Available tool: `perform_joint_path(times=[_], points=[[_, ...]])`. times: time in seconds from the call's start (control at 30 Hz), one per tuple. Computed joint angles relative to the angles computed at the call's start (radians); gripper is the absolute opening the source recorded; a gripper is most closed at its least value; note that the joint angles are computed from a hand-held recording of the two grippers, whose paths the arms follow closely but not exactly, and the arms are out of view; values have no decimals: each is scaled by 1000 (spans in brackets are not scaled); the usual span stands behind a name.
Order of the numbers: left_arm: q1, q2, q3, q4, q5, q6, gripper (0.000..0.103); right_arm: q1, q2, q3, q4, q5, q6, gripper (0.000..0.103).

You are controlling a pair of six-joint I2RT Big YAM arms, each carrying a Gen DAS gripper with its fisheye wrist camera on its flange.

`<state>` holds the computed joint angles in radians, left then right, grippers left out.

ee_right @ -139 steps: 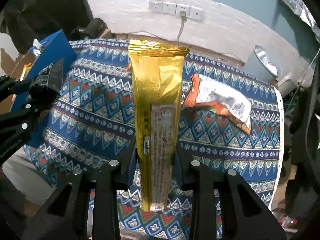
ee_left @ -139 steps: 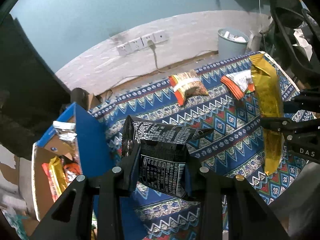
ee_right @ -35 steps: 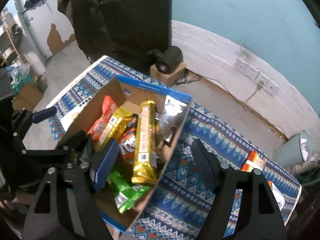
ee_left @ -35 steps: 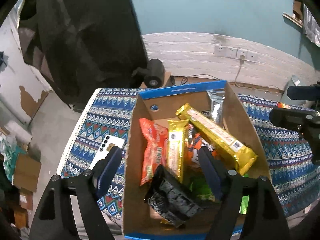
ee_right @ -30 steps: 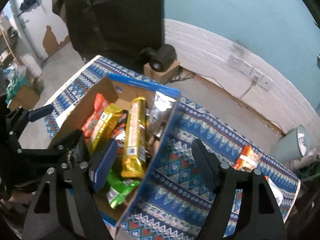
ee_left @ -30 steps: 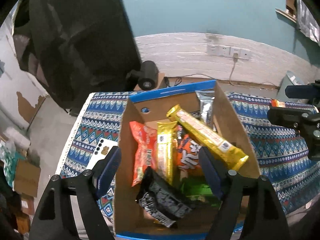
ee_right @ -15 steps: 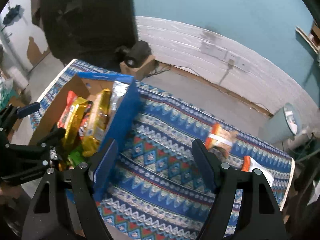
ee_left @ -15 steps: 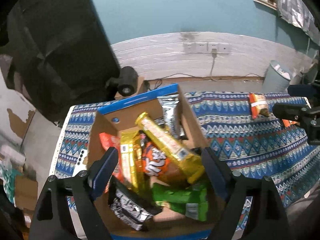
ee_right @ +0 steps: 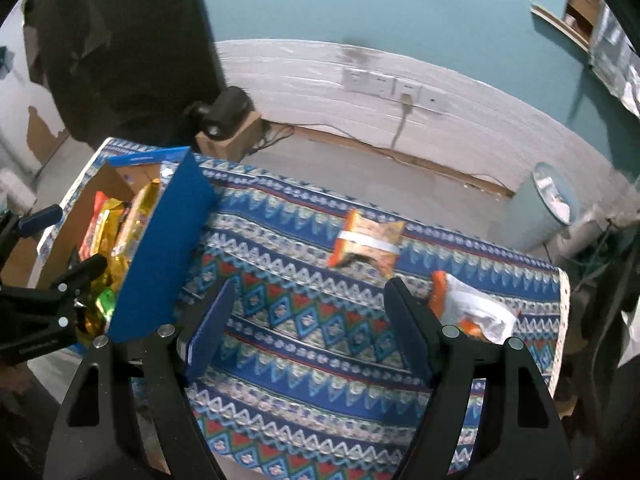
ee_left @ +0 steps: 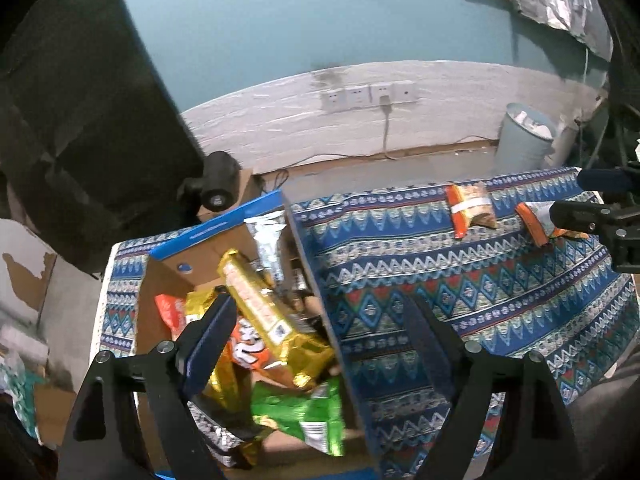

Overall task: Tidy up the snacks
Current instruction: 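Move both open tools over the two remaining bags on the cloth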

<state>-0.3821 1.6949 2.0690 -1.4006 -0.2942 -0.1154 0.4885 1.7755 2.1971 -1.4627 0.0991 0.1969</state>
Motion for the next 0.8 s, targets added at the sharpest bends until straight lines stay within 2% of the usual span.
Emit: perform_joint_path(times=[0.17,0.47,0.63,0.8], points=[[-24,49,65,-42,36,-20,86,-35,-40,-60,8,12,-22,76],[-71,174,235,-125,53,-34,86,-99,-91,-155,9,12,-83,76],[-94,270,382,-190,69,-18,86,-149,-95,-166,-22,-16,-154,76],[-108,385,566,-259,72,31,87,-199,-64,-133,-77,16,-280,76]])
